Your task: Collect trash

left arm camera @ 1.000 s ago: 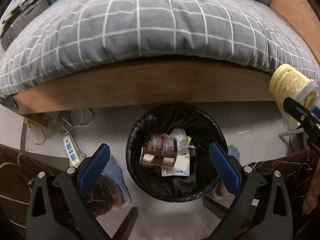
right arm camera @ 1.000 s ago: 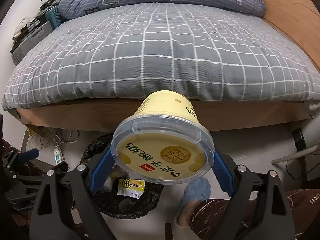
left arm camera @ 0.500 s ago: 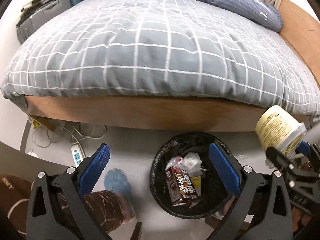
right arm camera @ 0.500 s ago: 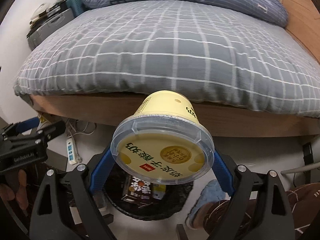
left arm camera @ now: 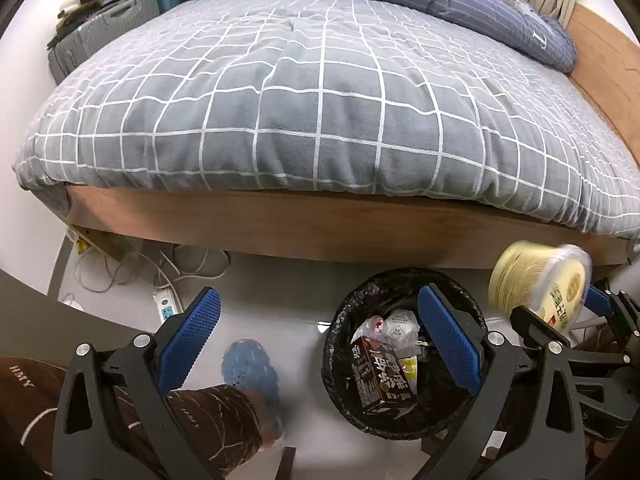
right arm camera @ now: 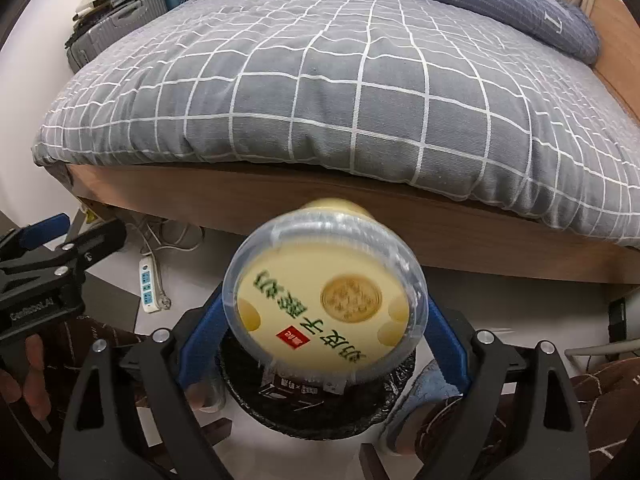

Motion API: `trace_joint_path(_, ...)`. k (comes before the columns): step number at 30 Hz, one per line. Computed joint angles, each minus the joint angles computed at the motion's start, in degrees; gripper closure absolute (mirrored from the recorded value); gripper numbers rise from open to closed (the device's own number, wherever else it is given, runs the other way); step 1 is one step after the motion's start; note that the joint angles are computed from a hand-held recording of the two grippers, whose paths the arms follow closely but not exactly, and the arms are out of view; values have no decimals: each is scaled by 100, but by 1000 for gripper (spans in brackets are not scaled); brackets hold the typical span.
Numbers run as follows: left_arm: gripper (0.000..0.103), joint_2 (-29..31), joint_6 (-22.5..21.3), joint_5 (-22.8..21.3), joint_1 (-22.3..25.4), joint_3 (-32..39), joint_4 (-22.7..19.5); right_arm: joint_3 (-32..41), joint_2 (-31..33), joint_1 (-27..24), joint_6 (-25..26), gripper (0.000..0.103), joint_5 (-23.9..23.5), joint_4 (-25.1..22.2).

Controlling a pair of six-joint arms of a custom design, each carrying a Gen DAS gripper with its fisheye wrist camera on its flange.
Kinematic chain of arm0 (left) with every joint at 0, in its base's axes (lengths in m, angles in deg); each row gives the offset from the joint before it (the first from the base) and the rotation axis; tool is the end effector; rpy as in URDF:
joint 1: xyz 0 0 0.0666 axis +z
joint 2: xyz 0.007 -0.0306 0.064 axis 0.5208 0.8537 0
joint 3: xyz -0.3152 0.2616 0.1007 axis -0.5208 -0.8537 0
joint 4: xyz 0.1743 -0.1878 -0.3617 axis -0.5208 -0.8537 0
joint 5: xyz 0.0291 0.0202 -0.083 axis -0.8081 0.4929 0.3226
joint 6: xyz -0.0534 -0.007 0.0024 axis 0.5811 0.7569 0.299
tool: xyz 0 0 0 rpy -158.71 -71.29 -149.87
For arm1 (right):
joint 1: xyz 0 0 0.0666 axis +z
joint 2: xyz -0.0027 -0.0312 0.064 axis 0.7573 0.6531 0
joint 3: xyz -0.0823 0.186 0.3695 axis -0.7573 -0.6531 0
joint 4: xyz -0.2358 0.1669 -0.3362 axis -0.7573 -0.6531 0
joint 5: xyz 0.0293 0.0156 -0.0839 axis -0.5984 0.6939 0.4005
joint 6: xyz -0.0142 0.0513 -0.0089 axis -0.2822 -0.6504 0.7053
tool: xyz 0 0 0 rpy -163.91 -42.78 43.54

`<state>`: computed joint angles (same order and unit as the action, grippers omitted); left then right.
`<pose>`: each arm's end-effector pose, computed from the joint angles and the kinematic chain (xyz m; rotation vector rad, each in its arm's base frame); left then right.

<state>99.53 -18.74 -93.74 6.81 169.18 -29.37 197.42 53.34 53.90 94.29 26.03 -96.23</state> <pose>0.5985 -0.2594 0.5195 -0.5479 2.5590 0.1407 0.6679 0.0626 0.5160 -0.6855 2.5916 0.2301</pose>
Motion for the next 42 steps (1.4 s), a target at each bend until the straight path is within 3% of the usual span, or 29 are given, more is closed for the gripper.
trace_joint_path(5, 6, 11, -24, 23, -20, 23, 10, 35, 19, -46, -91, 9, 55, 108)
trace_joint_path(14, 6, 93, 27, -76, -111, 365, -47, 299, 44, -193, -238, 8, 137, 254)
trace_joint_path(19, 6, 259, -139, -272, -239, 1035, -157, 932, 154, -321, -327, 8, 48, 96)
trace_joint_path(28, 6, 689, -229, -563, -509, 2540, -781, 1778, 8, -583, -463, 8, -268, 44)
trace_joint_path(42, 6, 702, -301, -1036, -872, 3001, -1105, 1572, -361, -810, -491, 8, -335, -13)
